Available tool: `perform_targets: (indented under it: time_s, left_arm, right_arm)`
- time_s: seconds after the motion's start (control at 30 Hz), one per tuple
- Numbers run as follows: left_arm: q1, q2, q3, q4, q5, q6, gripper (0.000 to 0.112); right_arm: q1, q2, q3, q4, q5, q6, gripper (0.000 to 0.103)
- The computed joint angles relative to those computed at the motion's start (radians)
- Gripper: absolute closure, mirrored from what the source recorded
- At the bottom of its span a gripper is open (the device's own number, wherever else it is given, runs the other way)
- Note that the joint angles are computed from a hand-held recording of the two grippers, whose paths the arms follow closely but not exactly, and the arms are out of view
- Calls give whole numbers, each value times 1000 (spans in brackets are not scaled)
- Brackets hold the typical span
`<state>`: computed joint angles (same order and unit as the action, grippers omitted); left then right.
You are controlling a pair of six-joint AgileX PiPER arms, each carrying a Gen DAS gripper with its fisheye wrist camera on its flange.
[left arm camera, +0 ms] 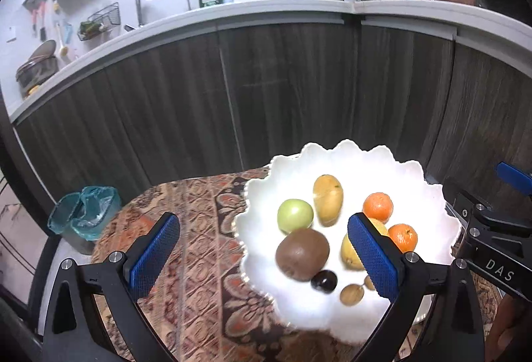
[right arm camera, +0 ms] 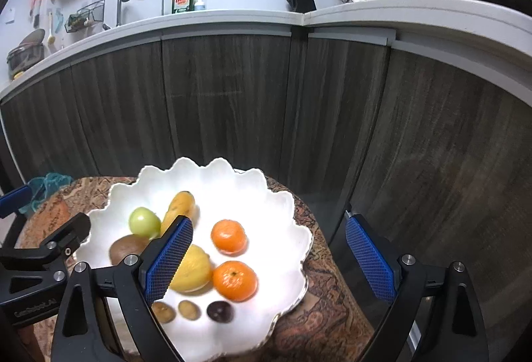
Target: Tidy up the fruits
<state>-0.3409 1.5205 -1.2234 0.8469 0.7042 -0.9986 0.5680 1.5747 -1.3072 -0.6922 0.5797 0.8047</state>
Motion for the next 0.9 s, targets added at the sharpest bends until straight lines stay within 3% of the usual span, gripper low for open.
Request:
perform_targets:
  time_s: [0.33,0.9]
  left_arm:
    - [-131,-202,141,103,128,-156,10]
    - [-376,-424,308,160,366,-311,10]
  right_arm:
    - [100,-174,128,-76,76,148,9]
    - [397,-378,274,-268,332,377,9]
